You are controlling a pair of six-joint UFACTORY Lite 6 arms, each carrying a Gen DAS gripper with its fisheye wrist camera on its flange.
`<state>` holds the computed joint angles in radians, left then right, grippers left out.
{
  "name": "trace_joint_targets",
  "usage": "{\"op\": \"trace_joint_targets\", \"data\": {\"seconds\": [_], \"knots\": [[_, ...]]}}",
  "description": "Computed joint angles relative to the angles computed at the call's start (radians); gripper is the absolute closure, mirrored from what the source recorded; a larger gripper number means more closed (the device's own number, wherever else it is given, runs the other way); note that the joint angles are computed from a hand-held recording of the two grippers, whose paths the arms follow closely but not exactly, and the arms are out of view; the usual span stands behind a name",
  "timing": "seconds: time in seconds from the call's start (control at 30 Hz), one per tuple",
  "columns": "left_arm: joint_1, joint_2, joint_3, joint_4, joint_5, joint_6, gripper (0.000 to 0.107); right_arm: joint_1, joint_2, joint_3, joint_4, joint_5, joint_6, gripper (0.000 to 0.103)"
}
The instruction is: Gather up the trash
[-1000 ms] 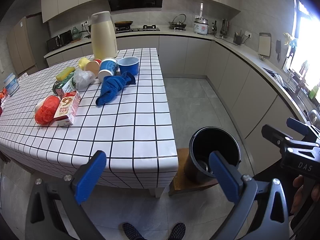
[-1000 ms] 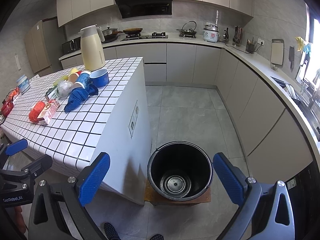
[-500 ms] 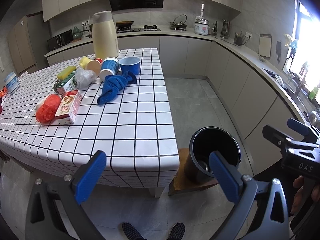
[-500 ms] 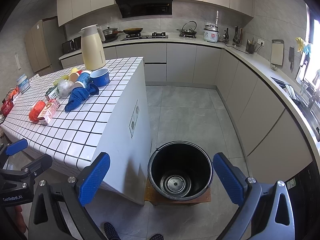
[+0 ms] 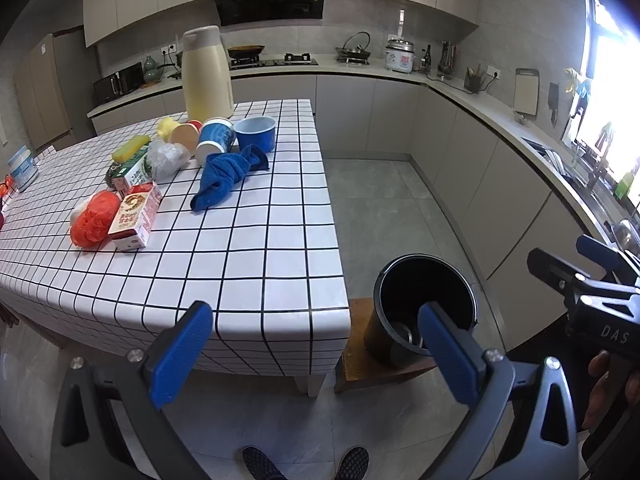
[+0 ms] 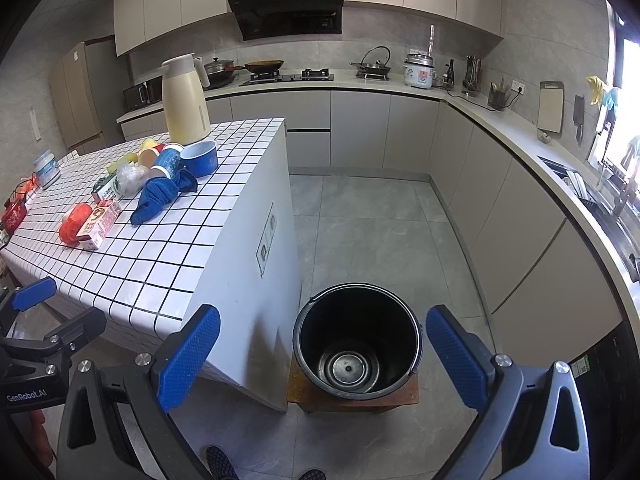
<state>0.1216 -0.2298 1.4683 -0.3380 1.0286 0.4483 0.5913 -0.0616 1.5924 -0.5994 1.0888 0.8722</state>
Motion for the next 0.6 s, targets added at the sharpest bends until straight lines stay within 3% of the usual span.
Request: {"op": "trace_joint_targets", "data": {"seconds": [0.6], "knots": [[0.012, -0.003, 0.012, -0.015, -0.002, 0.003, 0.004, 0.026, -0.024, -0.005, -0.028, 0.019, 0.014, 0.000]]}}
